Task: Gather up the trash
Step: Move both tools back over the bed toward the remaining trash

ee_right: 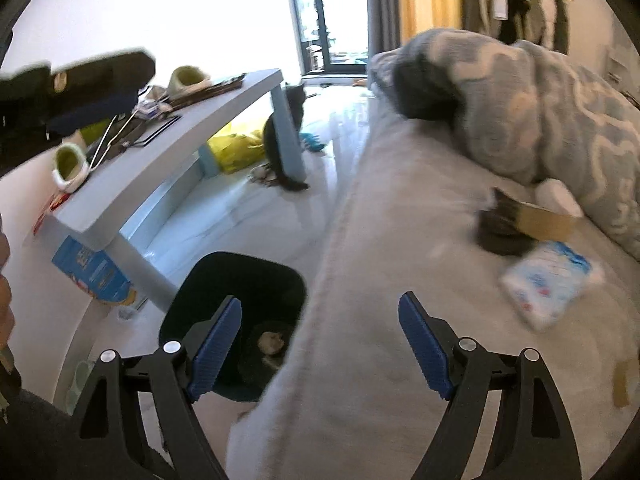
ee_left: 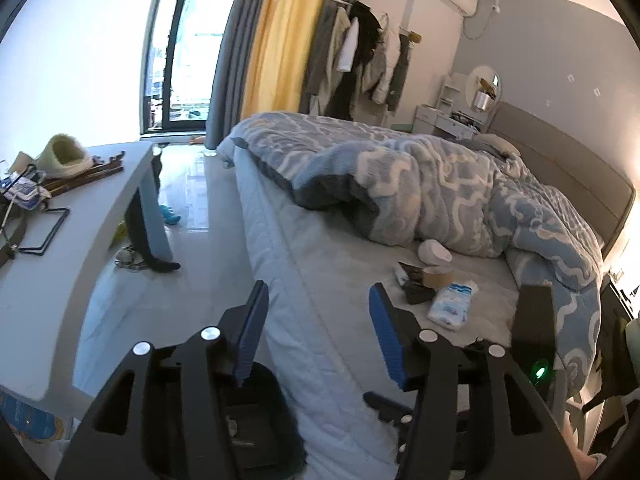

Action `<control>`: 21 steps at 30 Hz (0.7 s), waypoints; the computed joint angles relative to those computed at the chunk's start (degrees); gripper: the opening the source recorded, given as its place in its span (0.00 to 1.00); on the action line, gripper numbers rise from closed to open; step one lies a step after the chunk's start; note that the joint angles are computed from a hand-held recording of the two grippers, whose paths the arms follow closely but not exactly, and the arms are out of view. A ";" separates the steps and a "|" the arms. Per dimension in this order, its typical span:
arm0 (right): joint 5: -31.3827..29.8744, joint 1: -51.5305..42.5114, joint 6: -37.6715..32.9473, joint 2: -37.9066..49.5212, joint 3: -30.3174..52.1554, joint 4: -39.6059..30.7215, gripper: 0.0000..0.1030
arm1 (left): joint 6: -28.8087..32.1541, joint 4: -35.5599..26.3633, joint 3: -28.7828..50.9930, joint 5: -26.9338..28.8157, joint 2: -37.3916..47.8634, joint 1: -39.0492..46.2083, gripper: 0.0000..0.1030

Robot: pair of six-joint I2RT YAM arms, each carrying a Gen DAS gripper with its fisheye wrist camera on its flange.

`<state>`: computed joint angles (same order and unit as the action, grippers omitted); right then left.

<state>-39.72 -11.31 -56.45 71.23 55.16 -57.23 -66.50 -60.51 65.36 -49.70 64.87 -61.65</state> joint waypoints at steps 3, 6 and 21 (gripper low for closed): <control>-0.94 -3.86 -2.46 3.02 2.99 -1.35 0.79 | 3.29 4.62 0.44 2.56 2.90 1.72 0.56; -1.59 -7.03 -4.62 5.88 5.49 -2.12 0.79 | 5.46 8.08 0.99 4.19 5.31 2.77 0.59; -3.61 -21.35 -10.59 23.77 22.17 -4.42 0.79 | 14.54 21.89 5.97 12.45 18.89 5.83 0.77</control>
<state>-43.33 -32.66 -67.04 94.99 77.33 -61.64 -51.95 -38.61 71.33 -37.25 83.76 -55.82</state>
